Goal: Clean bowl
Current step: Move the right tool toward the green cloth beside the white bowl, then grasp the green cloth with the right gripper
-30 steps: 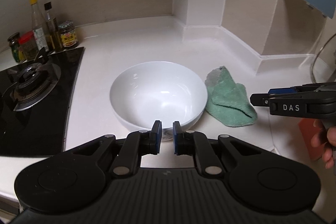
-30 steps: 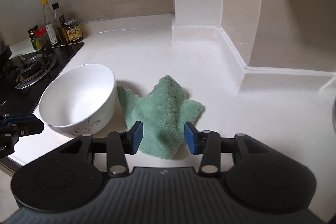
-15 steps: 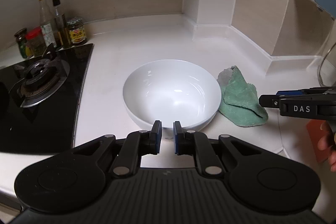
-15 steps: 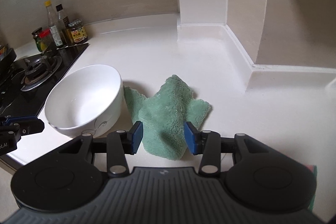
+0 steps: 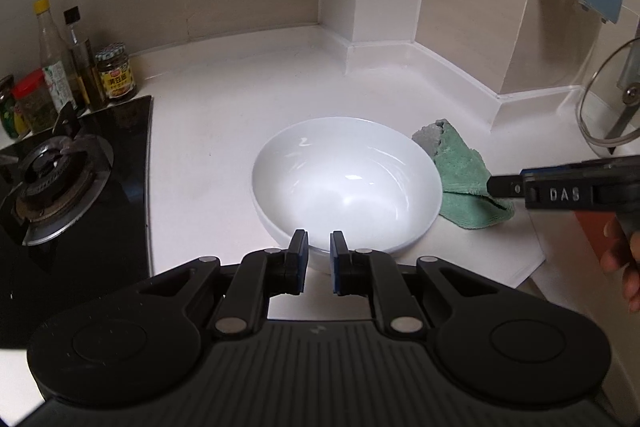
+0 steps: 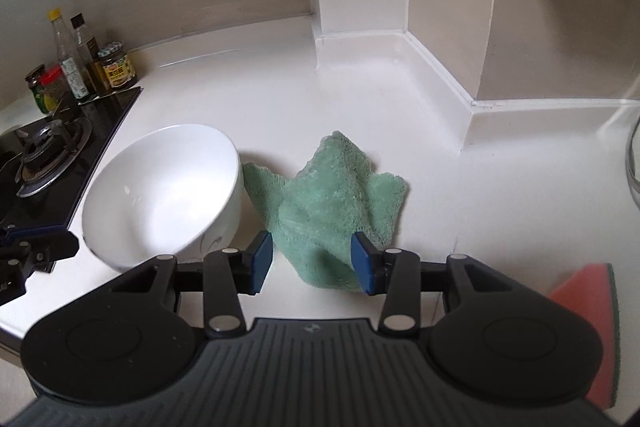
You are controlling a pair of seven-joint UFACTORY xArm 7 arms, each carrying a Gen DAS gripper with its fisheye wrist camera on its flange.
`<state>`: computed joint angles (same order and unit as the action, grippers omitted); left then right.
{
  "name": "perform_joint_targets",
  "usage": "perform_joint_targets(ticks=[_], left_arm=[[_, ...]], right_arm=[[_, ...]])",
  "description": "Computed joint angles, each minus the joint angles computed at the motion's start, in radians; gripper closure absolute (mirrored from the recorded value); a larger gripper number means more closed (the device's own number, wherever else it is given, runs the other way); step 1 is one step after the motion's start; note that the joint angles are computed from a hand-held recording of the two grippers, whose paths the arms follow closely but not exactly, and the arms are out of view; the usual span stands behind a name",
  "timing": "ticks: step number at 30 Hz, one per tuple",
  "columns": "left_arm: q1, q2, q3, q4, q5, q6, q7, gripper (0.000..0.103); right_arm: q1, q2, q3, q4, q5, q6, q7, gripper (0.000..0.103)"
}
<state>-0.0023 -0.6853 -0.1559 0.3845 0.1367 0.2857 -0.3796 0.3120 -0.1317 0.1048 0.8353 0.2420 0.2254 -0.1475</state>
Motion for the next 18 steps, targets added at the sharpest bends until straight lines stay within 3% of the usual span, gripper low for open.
perform_joint_targets(ticks=[5, 11, 15, 17, 18], left_arm=[[-0.021, -0.017, 0.056, -0.016, -0.018, 0.001, 0.065, 0.091], [0.072, 0.008, 0.011, 0.005, -0.012, -0.017, 0.004, 0.091], [0.114, 0.046, -0.024, 0.03, 0.016, -0.02, -0.049, 0.091], [0.125, 0.064, -0.032, 0.041, 0.028, -0.019, -0.072, 0.091], [0.127, 0.073, -0.032, 0.047, 0.035, -0.019, -0.079, 0.091]], right_arm=[[-0.044, 0.086, 0.02, 0.095, -0.122, 0.038, 0.114, 0.065], [-0.066, 0.278, 0.032, 0.327, -0.058, 0.131, 0.039, 0.065], [-0.065, 0.377, 0.028, 0.439, -0.11, 0.183, 0.047, 0.066], [-0.073, 0.4, 0.034, 0.466, -0.109, 0.205, 0.039, 0.072], [-0.095, 0.406, 0.054, 0.47, -0.071, 0.213, -0.002, 0.08]])
